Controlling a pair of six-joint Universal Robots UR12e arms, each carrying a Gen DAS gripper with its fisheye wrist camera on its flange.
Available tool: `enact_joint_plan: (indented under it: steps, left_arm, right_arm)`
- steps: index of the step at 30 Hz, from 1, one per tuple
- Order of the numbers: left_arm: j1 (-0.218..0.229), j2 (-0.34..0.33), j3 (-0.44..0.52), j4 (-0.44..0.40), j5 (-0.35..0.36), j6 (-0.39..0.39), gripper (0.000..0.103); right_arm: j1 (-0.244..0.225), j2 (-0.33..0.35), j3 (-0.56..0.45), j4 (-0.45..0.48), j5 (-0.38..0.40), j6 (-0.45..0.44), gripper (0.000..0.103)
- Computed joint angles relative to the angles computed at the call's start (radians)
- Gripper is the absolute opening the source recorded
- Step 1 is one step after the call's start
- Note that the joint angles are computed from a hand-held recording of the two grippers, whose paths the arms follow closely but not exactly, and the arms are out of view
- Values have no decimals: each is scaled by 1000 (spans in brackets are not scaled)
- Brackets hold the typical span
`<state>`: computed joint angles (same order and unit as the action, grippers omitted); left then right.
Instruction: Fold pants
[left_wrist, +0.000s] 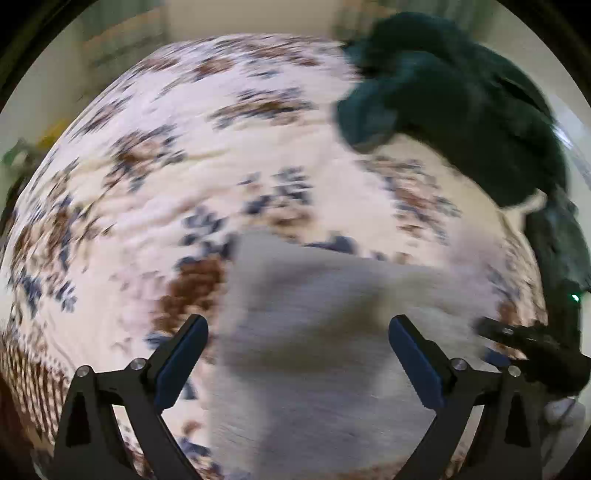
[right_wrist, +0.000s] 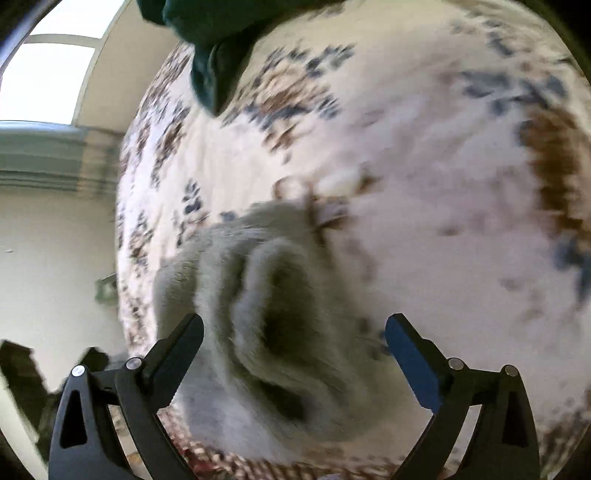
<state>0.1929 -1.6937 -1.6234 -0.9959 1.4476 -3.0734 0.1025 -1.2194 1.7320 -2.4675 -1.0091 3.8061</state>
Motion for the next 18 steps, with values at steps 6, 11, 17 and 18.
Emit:
enact_joint_plan:
  steps: [6,11,17,18]
  left_arm:
    - [34,-59,30,-41,17,-22,100]
    - [44,-100,63,-89,-37,-23,100]
    - [30,-134,86,-132,-62,-34,100]
    - [27,-138,88,-140,-61,-30,100]
  right_arm:
    - [22,54,-60,70,35,-23,30]
    - [40,-12,-49,40,-257,-6,27]
    - [-8,3,-57,176,-92,48,61]
    - [-12,-4,-40,152,-79,65,67]
